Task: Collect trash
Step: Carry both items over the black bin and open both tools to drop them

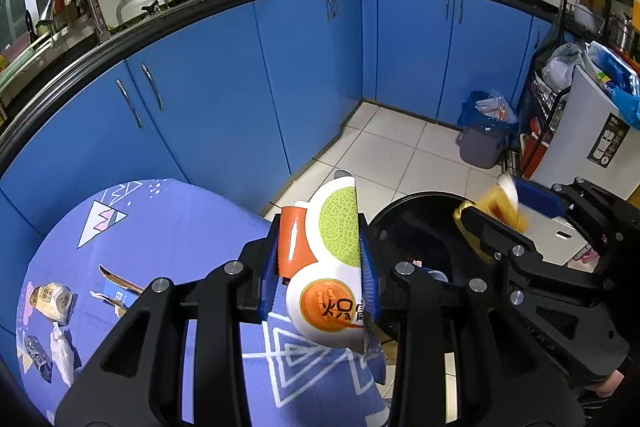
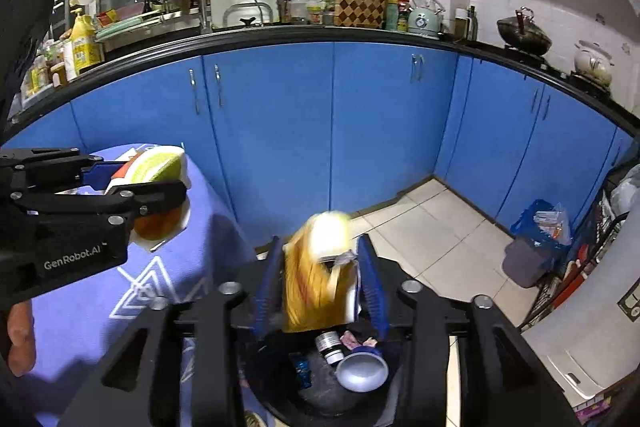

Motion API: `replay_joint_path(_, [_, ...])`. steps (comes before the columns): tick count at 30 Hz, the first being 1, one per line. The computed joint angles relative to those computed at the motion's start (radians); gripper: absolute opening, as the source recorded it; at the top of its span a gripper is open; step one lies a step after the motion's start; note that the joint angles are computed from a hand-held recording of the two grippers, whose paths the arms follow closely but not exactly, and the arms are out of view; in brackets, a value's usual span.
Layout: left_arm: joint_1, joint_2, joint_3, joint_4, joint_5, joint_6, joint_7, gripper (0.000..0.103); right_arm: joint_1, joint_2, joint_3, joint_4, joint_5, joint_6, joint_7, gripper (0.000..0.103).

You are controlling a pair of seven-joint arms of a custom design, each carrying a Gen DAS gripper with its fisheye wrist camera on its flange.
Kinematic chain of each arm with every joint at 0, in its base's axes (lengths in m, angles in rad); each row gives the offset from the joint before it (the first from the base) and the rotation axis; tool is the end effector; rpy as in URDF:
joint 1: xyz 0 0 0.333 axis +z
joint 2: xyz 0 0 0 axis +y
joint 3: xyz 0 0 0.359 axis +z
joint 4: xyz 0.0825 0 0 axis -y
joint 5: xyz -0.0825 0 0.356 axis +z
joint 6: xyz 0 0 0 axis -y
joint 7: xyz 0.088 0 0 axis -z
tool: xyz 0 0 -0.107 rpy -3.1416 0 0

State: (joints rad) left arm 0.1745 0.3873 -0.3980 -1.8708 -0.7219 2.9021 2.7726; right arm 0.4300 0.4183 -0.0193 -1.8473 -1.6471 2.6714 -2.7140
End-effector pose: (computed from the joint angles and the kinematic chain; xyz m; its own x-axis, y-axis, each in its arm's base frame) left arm 0.6599 -0.0746 0.4391 -0.6112 -0.7870 -0.0839 -0.5226 0.4808 -0.7041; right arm 0.5834 0.2882 0.3744 -0.1596 -0.9872 0.0004 -0.5338 0.0859 -0.8413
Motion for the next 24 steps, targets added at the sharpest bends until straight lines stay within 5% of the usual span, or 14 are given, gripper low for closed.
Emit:
replay_joint_path(1, [-0.005, 0.006, 0.004, 0.003, 0.007, 0.0, -0.005, 0.035, -0.001, 0.002, 0.0, 0.001, 0.008, -0.004, -0.005, 0.049])
replay_joint_path(2, [-0.009, 0.009, 0.007, 0.005, 0.015, 0.0, -0.011, 0.035, 0.003, 0.004, -0.001, 0.0, 0.03, -0.027, -0.021, 0.072])
replay_joint_path(4, [-0.014, 0.015, 0.012, 0.007, 0.031, 0.001, -0.023, 0.035, 0.026, 0.008, -0.008, 0.004, 0.067, -0.101, -0.052, 0.096])
replay_joint_path(8, [-0.014, 0.023, 0.011, 0.008, 0.056, -0.003, -0.044, 0.035, 0.056, 0.014, -0.016, 0.001, 0.134, -0.208, -0.108, 0.096])
replay_joint_path(24, [-0.035, 0.007, -0.021, -0.018, 0.062, 0.001, -0.029, 0.035, 0.025, -0.05, -0.01, -0.106, 0.11, -0.217, -0.002, 0.096])
